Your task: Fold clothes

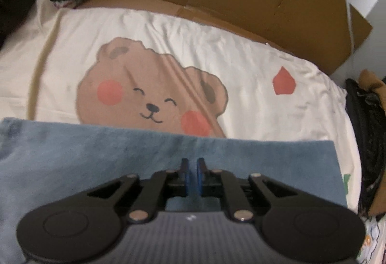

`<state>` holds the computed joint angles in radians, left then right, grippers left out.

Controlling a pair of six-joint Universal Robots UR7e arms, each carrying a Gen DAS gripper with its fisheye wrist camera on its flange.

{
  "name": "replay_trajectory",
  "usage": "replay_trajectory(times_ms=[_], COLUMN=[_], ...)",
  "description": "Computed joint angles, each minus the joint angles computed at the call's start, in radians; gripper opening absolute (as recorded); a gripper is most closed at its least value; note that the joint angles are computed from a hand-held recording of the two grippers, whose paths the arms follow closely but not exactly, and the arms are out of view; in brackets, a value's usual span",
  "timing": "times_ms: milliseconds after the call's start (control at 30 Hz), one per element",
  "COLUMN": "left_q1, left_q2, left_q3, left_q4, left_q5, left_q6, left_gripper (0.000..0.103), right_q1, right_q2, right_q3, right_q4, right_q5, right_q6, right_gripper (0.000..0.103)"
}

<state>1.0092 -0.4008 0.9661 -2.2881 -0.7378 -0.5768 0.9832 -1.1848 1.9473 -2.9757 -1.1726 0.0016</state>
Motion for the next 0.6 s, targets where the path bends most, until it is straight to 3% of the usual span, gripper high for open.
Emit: replay_trajectory(times_ms=[200, 300, 400, 500, 600], left_q1=[-0.037, -0.062, -0.084, -0.1, -0.1], left_q2=[-0.169, -0.265, -0.347, -0.397, -0.413], left_q3=[0.24, 0.376, 0.488, 0.571, 0.625], left_q4=[-0.053, -0.105, -0.134, -0.161, -0.244], left_q5=[0.031, 0.064, 0.098, 0.138, 0.124], left_q6=[-0.065, -0.08, -0.109, -0.127, -0.116], left_gripper=[0.016, 0.028, 0.03, 0.033, 0.041], right_q1=[0.01, 0.02, 0.033, 0.051, 0.081], right_q2=[0.017, 0.022, 0.016, 0.001, -0.016], right_q3=[-0.006, -0.012, -0.014, -0.016, -0.023], right_q4=[-0.031, -0.034, -0.029, -0.01, 0.01], right_q5=[-0.032, -0.043, -0.051, -0.05, -0.057], right_q6=[0.0, -0.011, -0.042, -0.088, -0.142], right_gripper=[0.024, 0.021, 0.018, 0.017, 0.016])
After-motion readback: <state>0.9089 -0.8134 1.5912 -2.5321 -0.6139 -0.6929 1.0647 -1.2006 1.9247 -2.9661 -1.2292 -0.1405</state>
